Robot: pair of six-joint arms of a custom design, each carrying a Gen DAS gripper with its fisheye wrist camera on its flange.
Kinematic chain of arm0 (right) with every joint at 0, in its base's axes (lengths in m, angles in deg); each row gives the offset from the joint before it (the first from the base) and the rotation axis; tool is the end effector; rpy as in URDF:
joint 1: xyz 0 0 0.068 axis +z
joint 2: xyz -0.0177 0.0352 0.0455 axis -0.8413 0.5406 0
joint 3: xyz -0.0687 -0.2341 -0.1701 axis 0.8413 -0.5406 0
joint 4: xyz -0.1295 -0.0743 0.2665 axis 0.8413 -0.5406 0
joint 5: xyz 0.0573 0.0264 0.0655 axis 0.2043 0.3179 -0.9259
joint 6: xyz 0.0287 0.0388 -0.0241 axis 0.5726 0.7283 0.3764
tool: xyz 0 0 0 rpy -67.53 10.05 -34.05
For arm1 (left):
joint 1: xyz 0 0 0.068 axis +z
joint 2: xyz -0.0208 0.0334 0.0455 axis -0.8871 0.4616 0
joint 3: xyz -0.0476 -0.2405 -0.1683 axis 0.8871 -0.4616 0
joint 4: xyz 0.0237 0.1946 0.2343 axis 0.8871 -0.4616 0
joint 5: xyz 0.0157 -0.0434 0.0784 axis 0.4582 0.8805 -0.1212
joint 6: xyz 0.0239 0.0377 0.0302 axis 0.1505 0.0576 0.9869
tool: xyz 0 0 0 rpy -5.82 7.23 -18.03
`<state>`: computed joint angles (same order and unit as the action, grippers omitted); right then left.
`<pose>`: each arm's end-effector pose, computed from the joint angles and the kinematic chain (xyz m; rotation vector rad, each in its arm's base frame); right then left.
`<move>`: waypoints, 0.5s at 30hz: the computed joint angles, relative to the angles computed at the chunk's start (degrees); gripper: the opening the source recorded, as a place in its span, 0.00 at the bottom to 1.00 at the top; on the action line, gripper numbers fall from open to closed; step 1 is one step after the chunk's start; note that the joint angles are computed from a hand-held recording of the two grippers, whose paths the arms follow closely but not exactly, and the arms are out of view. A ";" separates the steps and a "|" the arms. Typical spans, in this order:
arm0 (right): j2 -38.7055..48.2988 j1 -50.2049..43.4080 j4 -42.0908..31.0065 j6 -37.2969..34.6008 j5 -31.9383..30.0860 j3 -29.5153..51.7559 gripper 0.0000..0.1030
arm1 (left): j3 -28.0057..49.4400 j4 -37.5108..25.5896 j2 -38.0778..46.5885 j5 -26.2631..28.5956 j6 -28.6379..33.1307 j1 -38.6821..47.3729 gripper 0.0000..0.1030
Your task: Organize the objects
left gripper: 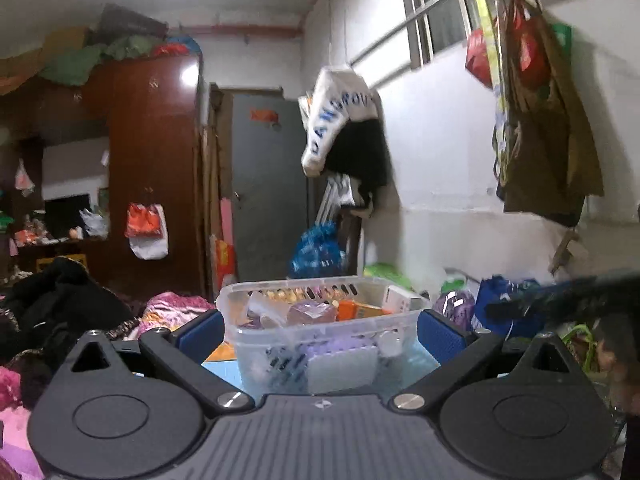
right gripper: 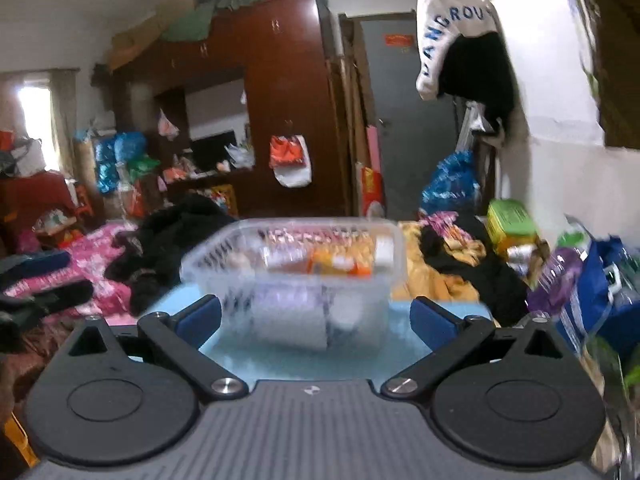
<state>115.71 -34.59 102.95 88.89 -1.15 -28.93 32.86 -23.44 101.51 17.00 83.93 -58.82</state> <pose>0.3090 0.1265 0.2210 -0.2049 1.9100 0.2926 0.2928 0.0048 0.2752 0.3028 1.6954 -0.2477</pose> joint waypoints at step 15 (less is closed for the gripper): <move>-0.31 2.41 7.38 0.87 5.08 -6.56 1.00 | -3.83 -1.95 1.00 1.44 -0.05 1.67 1.00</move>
<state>115.40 -32.18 110.34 89.76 3.93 -35.49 29.03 -25.39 102.51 18.44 83.88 -57.14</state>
